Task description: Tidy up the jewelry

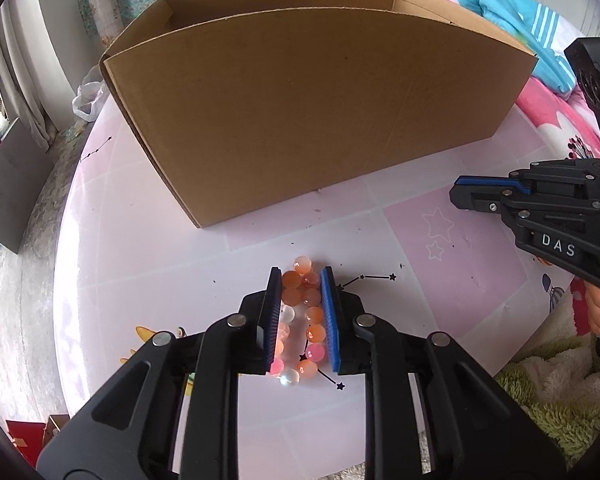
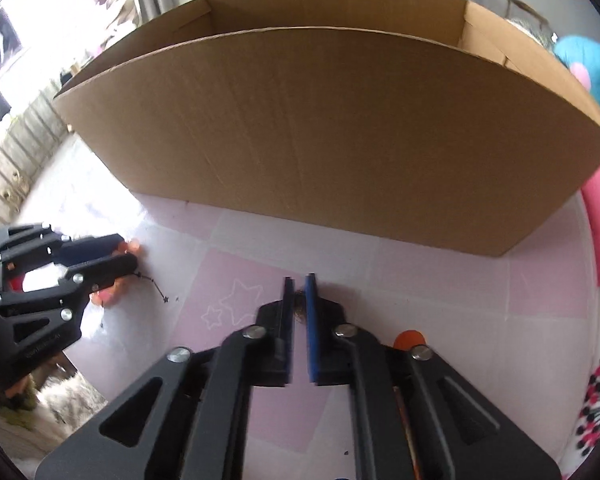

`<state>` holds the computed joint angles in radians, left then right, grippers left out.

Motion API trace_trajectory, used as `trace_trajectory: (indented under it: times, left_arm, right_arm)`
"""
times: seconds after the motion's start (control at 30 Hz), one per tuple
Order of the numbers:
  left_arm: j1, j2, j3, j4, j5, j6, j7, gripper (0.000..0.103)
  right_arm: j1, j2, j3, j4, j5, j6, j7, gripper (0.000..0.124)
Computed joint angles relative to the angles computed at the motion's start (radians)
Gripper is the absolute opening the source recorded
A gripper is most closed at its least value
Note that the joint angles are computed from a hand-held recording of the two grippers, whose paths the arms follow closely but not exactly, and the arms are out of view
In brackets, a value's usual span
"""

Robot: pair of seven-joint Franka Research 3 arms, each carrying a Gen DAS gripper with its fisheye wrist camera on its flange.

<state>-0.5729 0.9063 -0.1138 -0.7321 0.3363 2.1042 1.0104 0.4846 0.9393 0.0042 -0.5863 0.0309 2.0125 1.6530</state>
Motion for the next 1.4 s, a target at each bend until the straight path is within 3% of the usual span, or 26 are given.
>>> trace_trajectory:
  times: [0.1,0.13,0.17,0.43,0.57,0.67,0.8,0.83,0.87,0.93,1.1,1.17,1.4]
  left_arm:
    - [0.002,-0.054,0.004,-0.095,0.016,0.051,-0.031,0.018]
    - [0.003,-0.067,0.005,-0.116,0.024,0.064,-0.041,0.014]
    - [0.002,-0.093,0.010,-0.156,0.039,0.092,-0.060,0.000]
    - [0.041,-0.217,-0.014,-0.351,0.072,0.194,-0.148,0.000]
    - [0.053,-0.255,-0.023,-0.398,0.087,0.228,-0.177,0.000]
    - [0.069,-0.297,-0.032,-0.457,0.095,0.282,-0.189,0.000]
    - [0.111,-0.312,-0.085,-0.493,0.042,0.340,-0.113,0.000]
    - [0.118,-0.299,-0.100,-0.477,0.018,0.325,-0.079,0.008]
    - [0.109,-0.280,-0.099,-0.448,0.013,0.300,-0.063,0.025]
    - [0.095,-0.256,-0.093,-0.413,0.009,0.260,-0.028,0.037]
    - [0.068,-0.176,-0.085,-0.286,-0.021,0.131,0.042,0.034]
    - [0.051,-0.134,-0.075,-0.211,-0.022,0.047,0.077,0.016]
    - [-0.006,-0.076,-0.029,-0.091,0.029,-0.045,0.162,0.008]
  right_arm:
    - [-0.012,-0.047,0.012,-0.083,0.021,0.044,0.005,0.002]
    - [-0.026,-0.064,0.026,-0.109,0.047,0.059,0.016,0.002]
    - [-0.036,-0.087,0.034,-0.147,0.065,0.082,0.024,0.001]
    - [-0.086,-0.272,0.063,-0.419,0.153,0.281,0.003,0.001]
    - [-0.085,-0.309,0.067,-0.454,0.165,0.322,-0.006,0.001]
    - [-0.086,-0.294,0.068,-0.405,0.168,0.323,-0.013,0.001]
    - [-0.083,-0.289,0.068,-0.388,0.167,0.342,-0.019,0.001]
    - [-0.085,-0.288,0.070,-0.388,0.170,0.342,-0.024,0.001]
    - [-0.085,-0.288,0.070,-0.392,0.171,0.345,-0.025,0.001]
    - [-0.085,-0.285,0.071,-0.396,0.175,0.343,-0.022,0.001]
    - [-0.088,-0.309,0.079,-0.455,0.199,0.371,-0.015,0.001]
    - [-0.092,-0.313,0.081,-0.466,0.209,0.380,-0.013,0.001]
    - [-0.112,-0.317,0.093,-0.487,0.247,0.402,-0.022,0.001]
